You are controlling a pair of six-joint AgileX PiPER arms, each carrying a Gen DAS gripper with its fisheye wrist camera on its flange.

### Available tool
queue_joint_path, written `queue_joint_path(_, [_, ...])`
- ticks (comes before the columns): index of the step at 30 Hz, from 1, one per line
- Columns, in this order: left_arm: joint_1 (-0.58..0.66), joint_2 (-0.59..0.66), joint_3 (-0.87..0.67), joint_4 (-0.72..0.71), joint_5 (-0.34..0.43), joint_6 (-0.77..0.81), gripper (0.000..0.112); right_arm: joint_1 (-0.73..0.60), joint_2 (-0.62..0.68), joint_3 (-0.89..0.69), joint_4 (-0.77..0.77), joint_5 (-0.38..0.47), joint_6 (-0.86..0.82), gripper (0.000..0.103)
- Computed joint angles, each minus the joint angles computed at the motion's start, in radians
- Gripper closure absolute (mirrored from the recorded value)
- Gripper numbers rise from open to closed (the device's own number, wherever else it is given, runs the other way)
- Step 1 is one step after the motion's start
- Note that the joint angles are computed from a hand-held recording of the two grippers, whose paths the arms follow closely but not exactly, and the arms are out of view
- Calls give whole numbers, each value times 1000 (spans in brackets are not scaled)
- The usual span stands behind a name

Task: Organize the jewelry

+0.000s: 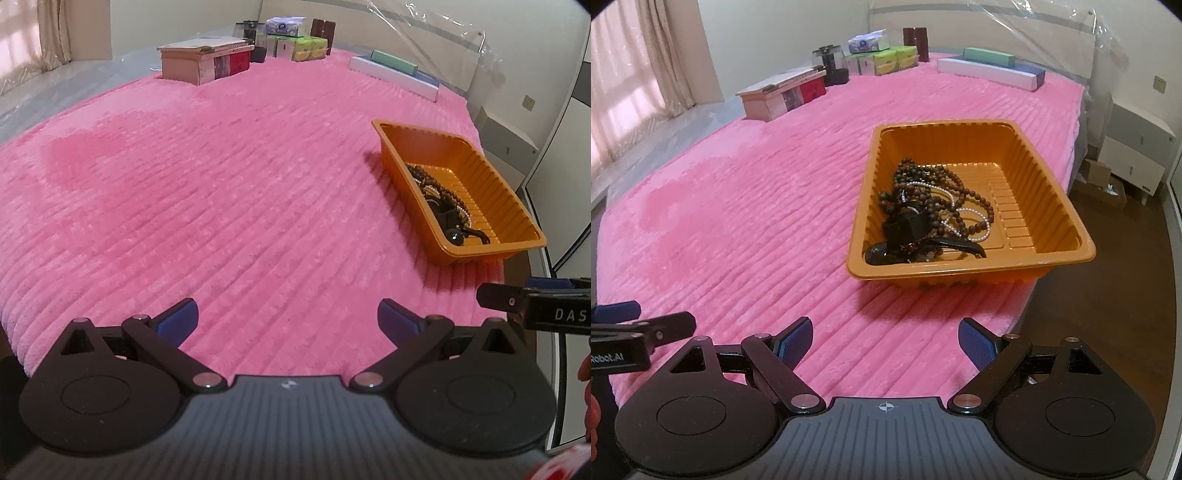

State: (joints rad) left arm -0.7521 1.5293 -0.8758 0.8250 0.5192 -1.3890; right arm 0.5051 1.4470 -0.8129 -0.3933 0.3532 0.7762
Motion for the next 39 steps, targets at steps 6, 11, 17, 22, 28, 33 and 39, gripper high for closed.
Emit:
queue_joint_path(6, [-10,11,-6,28,16,-29,10,-6,14,-5,29,-13,-34,18])
queue_joint_path(11, [-12,14,-7,35,20,-37,10,-5,16,-9,47,-18,-53,18])
queue_joint_path(17, [-10,12,-4,38,15,-35,10,-1,17,-10,35,-18,-40,18])
queue_joint_path(22, [-9,12,-4,37,15,-32,10,0,17,-10,33,-20,-34,17])
queue_joint_path(28, [-13,14,-5,40,17,-36,10,-3,17,-10,43,-22,-45,18])
queue_joint_path(33, [-16,16,-9,40,21,-37,10,-2,18,-11,36,-21,-38,18])
queue_joint_path(39, [-17,16,-8,42,21,-38,10,-4,17,-10,45,-23,-47,18])
